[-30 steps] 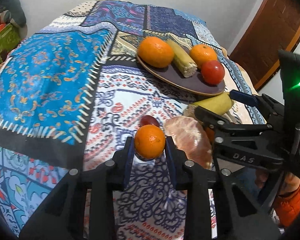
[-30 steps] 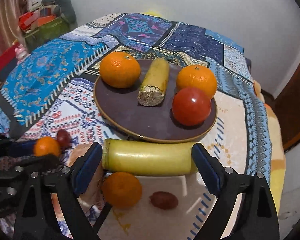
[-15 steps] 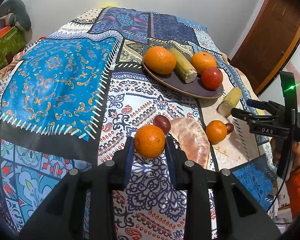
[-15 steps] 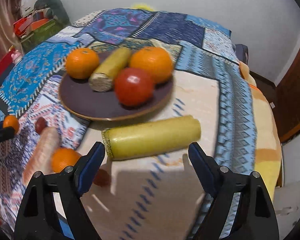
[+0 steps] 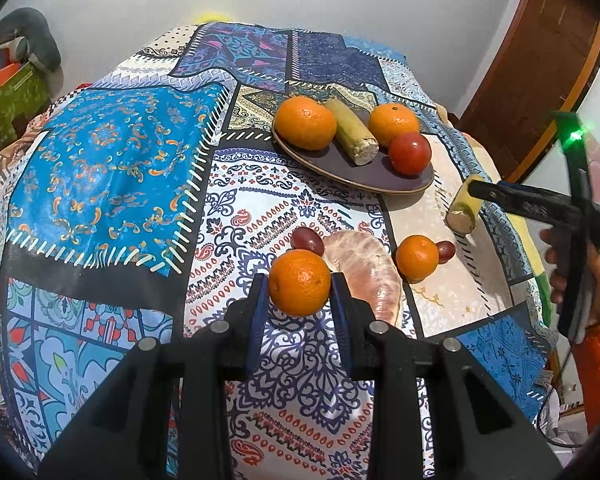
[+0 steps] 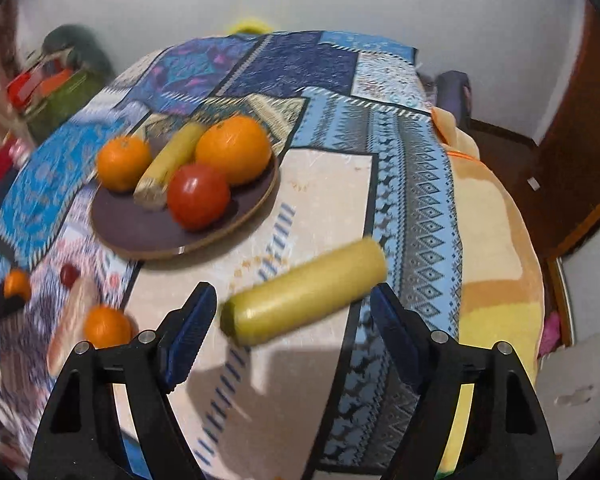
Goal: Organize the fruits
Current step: 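Lift and carry the squash toward the plate with right gripper while left gripper holds the tangerine, then set the squash on the plate with right gripper while left gripper places the tangerine there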
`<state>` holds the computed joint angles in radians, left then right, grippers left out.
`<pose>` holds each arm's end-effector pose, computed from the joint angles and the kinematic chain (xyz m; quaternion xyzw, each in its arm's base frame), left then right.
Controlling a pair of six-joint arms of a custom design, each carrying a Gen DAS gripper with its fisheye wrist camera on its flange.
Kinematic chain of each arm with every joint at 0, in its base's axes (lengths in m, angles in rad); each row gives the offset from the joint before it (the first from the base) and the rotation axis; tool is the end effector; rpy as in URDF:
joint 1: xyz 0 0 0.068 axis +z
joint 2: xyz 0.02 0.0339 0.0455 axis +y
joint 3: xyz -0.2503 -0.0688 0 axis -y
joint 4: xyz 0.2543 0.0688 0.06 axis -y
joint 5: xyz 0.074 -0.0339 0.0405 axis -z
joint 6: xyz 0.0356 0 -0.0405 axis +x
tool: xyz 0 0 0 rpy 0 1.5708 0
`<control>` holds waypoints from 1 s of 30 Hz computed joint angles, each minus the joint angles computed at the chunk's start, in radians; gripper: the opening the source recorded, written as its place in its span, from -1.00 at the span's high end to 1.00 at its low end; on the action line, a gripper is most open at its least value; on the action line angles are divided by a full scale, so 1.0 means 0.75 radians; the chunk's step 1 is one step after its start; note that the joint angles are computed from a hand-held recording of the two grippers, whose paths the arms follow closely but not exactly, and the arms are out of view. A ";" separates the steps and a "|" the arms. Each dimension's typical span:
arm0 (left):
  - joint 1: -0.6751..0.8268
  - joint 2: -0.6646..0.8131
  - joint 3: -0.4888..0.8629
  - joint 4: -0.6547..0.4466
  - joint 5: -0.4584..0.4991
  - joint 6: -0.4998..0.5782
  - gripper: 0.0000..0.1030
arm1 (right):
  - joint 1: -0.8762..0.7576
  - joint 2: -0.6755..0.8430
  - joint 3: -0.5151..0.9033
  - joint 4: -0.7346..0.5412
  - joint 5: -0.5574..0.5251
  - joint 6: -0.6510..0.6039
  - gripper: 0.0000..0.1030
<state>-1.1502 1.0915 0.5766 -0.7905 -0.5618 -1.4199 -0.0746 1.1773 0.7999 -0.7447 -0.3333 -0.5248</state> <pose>0.0919 -0.1591 0.1621 -0.1644 0.9388 -0.0445 0.2995 0.2295 -0.0055 0.2098 -0.2506 0.9289 0.0897 0.2574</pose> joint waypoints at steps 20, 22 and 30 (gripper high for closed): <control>-0.038 0.057 0.097 -0.065 -0.034 -0.023 0.40 | -0.104 0.061 -0.059 -0.122 -0.134 -0.167 0.31; -0.032 0.069 0.105 -0.053 -0.034 -0.010 0.40 | -0.165 0.042 -0.068 -0.184 -0.165 -0.257 0.31; 0.047 0.123 0.149 -0.004 -0.022 0.087 0.40 | -0.162 0.138 0.003 -0.209 -0.144 -0.261 0.30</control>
